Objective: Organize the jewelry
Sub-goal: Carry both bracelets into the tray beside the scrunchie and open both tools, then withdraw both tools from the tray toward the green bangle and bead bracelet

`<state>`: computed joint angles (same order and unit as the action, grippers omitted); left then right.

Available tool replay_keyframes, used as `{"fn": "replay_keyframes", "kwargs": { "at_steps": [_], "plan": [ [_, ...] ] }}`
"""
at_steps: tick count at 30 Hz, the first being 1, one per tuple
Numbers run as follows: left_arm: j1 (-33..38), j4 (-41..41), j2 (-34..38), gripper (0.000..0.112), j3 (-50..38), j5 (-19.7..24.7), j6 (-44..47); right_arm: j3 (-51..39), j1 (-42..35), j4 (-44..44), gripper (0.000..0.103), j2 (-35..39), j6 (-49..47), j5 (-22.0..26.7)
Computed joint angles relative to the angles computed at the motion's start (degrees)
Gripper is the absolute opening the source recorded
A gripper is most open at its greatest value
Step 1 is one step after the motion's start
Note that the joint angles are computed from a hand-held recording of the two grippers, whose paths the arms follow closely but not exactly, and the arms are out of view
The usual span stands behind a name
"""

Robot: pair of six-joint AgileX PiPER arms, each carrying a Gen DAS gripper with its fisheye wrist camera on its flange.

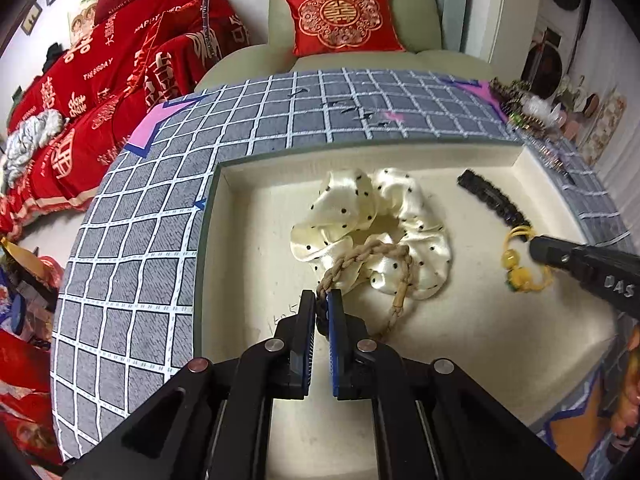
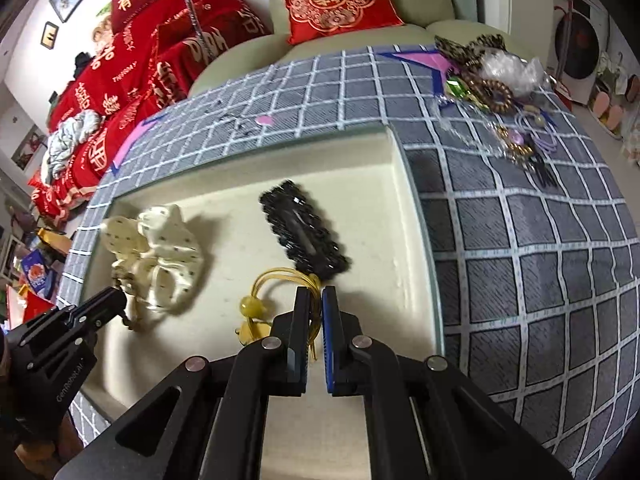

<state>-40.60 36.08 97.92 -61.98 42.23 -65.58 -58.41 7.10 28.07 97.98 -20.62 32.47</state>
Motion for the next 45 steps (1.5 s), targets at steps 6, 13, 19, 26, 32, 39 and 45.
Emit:
{"fn": "replay_keyframes", "kwargs": {
  "at_steps": [6, 13, 19, 26, 32, 39, 45],
  "plan": [
    [-1.6, 1.2, 2.4, 0.014, -2.3, 3.9, 0.3, 1.1, 1.5, -3.9, 0.007, -0.8, 2.8, -2.2],
    [-0.9, -1.4, 1.0, 0.014, -2.6, 4.4, 1.4, 1.1, 0.3, 1.6, 0.031, -1.6, -1.6, -0.4],
    [-2.2, -0.2, -1.2, 0.014, -1.9, 4.6, 0.1, 2.0, -1.9, 6.2, 0.052, -5.1, -4.7, 0.7],
    [-3.1, -0.2, -4.4, 0.014, -0.4, 4.7, -2.1, 3.0, -5.9, 12.2, 0.065, -9.5, -8.1, 6.0],
    [-4.0, -0.6, -7.1, 0.05, 0.6, 5.5, -2.5, 3.9, -7.6, 13.4, 0.078, -12.2, -8.2, 8.2],
    [-6.5, 4.2, -9.4, 0.103, 1.6, 8.1, -8.0, 5.4, -8.0, 13.1, 0.081, -16.5, -8.0, 10.6],
    [-12.0, 7.3, -12.8, 0.103, 3.6, 13.4, -12.4, 8.1, -9.5, 14.1, 0.1, -21.2, -8.5, 13.3]
  ]
}}
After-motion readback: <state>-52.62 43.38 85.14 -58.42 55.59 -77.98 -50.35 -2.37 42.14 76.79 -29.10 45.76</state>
